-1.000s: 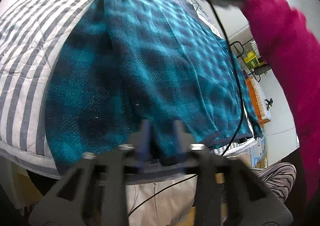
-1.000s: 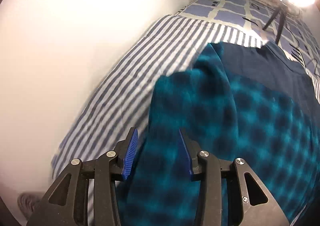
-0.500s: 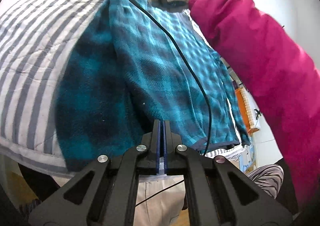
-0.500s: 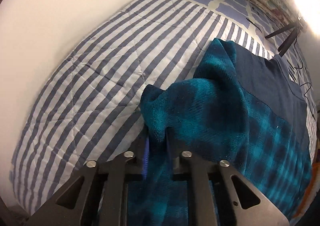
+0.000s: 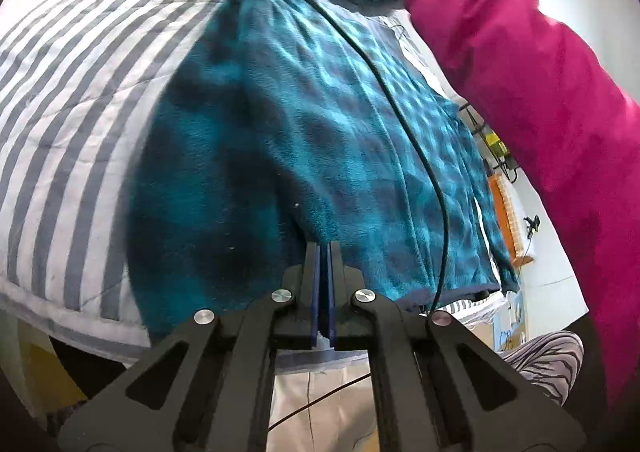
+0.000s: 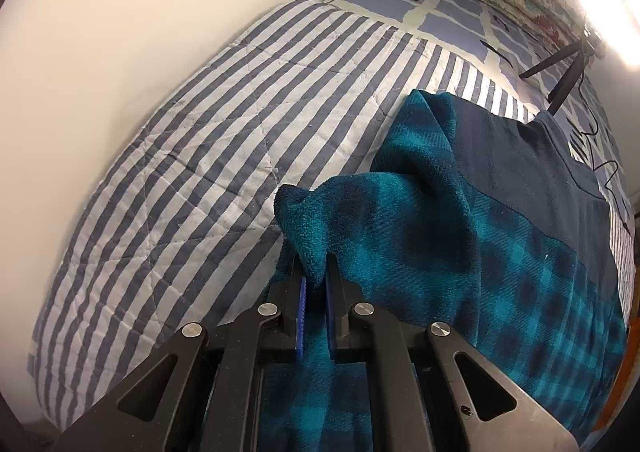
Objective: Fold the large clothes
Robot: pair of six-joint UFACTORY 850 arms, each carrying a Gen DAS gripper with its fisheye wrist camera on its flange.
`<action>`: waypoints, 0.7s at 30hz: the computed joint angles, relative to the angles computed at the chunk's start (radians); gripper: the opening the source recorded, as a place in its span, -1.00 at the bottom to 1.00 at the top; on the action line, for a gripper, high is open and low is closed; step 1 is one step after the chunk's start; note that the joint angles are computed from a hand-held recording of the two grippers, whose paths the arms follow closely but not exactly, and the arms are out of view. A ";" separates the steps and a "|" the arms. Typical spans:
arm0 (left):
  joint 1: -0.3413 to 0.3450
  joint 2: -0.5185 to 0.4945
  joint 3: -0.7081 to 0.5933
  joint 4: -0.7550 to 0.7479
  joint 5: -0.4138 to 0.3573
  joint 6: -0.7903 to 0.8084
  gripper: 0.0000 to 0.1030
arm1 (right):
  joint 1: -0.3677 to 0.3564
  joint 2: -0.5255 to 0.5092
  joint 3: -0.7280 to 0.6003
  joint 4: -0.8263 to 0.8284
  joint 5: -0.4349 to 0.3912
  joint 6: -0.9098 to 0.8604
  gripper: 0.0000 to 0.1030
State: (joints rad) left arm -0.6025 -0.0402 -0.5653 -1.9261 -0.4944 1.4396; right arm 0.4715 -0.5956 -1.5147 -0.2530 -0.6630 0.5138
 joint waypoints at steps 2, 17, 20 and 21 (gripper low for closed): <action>0.017 0.030 0.014 0.007 -0.034 -0.014 -1.00 | -0.007 -0.003 -0.006 0.016 -0.002 -0.013 -0.88; 0.065 0.083 0.053 0.198 0.172 -0.207 -1.00 | -0.010 -0.085 -0.076 0.017 0.028 0.035 -0.88; 0.055 0.118 0.067 0.210 0.215 -0.211 -1.00 | -0.018 -0.068 -0.040 0.039 0.087 0.047 -0.86; 0.054 0.132 0.073 0.198 0.225 -0.206 -1.00 | -0.027 -0.055 -0.025 0.083 0.105 0.019 -0.82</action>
State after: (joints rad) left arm -0.5481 0.0920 -0.4927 -1.7285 -0.2693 1.2338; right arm 0.4449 -0.6502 -1.5401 -0.1702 -0.5577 0.5331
